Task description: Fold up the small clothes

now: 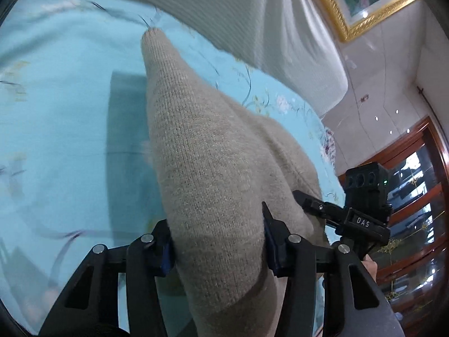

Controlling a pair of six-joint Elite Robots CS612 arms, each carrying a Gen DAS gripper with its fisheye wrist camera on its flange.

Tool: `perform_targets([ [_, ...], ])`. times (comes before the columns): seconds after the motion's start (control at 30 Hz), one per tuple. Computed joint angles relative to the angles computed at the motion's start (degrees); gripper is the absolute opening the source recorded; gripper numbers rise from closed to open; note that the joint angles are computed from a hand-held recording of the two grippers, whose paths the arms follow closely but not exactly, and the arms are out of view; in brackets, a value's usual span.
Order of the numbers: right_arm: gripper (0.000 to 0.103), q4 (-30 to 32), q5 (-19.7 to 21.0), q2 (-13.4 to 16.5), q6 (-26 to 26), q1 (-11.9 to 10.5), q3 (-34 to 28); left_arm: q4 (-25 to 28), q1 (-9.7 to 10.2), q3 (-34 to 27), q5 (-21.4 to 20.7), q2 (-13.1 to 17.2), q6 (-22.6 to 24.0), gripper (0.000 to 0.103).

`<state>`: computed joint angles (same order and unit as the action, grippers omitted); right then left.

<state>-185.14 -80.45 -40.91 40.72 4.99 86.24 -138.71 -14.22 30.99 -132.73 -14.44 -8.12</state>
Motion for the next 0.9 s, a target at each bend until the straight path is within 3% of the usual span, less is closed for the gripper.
perform_targets([
  [0.07, 0.034, -1.1, 2.1, 1.1, -0.6, 1.1, -1.9, -5.1, 1.5, 6.6, -0.5, -3.4, -1.4, 0.05],
  [0.23, 0.034, -1.1, 7.5, 5.8, -1.4, 3.2, -9.3, -10.9, 4.18, 16.7, 2.7, -9.2, -0.6, 0.05],
  [0.4, 0.034, 2.8, 10.8, 10.5, -2.2, 4.8, -17.7, -12.5, 6.38, 19.7, 4.2, -10.6, -0.7, 0.05],
  [0.53, 0.035, 9.2, 8.9, 12.3, -5.0, 6.0, -21.6, -9.3, 6.97, 19.3, 6.1, -9.8, -0.1, 0.053],
  [0.67, 0.045, 10.9, 8.0, 12.3, -4.4, 6.0, -21.5, -11.7, 7.06, 21.2, 7.8, -10.0, -2.1, 0.064],
  [0.7, 0.046, 10.9, 7.6, 12.0, -4.2, 6.0, -21.0, -13.0, 7.1, 22.5, 8.2, -10.6, -2.4, 0.065],
  [0.8, 0.063, 11.3, 3.5, 10.3, -4.1, 6.4, -18.9, -17.0, 6.94, 28.2, 12.5, -13.7, -1.2, 0.065],
  [0.9, 0.065, 7.2, -0.7, 8.0, -3.0, 6.9, -15.1, -21.3, 6.48, 35.1, 17.7, -17.7, 1.2, 0.071],
])
